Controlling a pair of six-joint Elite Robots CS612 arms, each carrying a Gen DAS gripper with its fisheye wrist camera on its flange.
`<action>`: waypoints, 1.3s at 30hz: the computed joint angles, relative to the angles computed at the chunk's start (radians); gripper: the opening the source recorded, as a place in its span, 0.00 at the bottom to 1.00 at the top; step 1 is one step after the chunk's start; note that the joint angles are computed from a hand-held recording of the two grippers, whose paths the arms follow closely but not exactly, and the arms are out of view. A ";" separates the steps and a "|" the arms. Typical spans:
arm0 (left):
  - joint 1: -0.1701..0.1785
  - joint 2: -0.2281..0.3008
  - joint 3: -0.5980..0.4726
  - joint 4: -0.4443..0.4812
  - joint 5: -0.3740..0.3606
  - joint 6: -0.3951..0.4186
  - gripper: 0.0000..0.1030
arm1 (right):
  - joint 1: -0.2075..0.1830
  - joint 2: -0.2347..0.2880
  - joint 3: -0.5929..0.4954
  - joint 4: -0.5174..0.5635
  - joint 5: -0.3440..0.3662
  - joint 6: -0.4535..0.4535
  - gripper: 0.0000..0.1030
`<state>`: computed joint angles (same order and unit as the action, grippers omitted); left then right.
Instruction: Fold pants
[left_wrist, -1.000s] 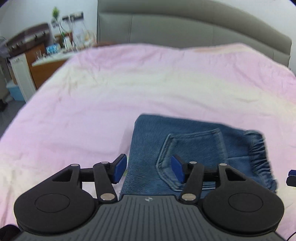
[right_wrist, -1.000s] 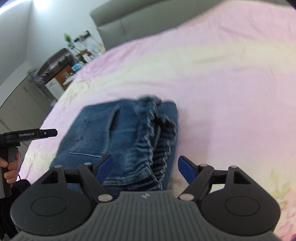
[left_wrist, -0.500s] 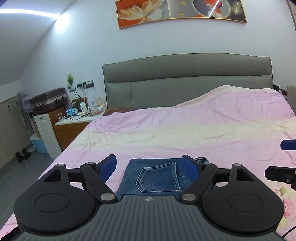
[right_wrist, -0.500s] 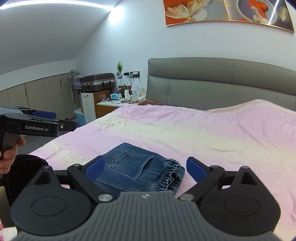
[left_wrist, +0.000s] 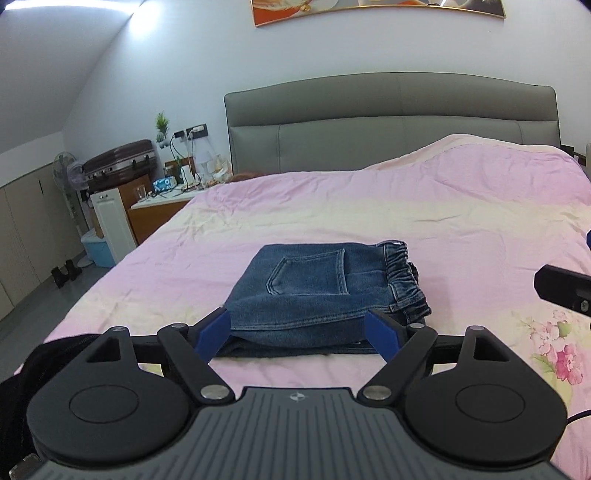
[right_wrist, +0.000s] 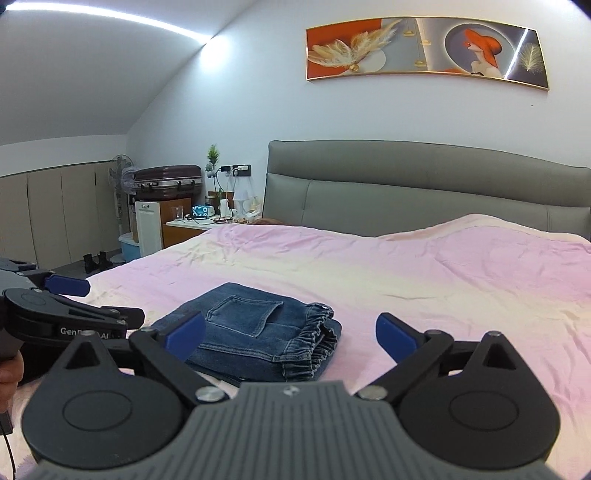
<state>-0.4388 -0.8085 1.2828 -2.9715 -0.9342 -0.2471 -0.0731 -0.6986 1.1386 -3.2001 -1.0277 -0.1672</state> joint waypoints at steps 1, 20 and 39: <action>0.002 0.003 -0.004 0.016 -0.011 -0.010 0.93 | 0.000 0.001 0.000 0.021 -0.001 0.000 0.92; 0.000 0.012 -0.006 0.118 -0.028 -0.056 0.93 | 0.004 0.005 0.008 0.108 -0.013 -0.057 0.93; 0.004 0.013 -0.011 0.106 -0.033 -0.046 0.93 | -0.002 -0.002 0.022 0.090 0.013 -0.073 0.93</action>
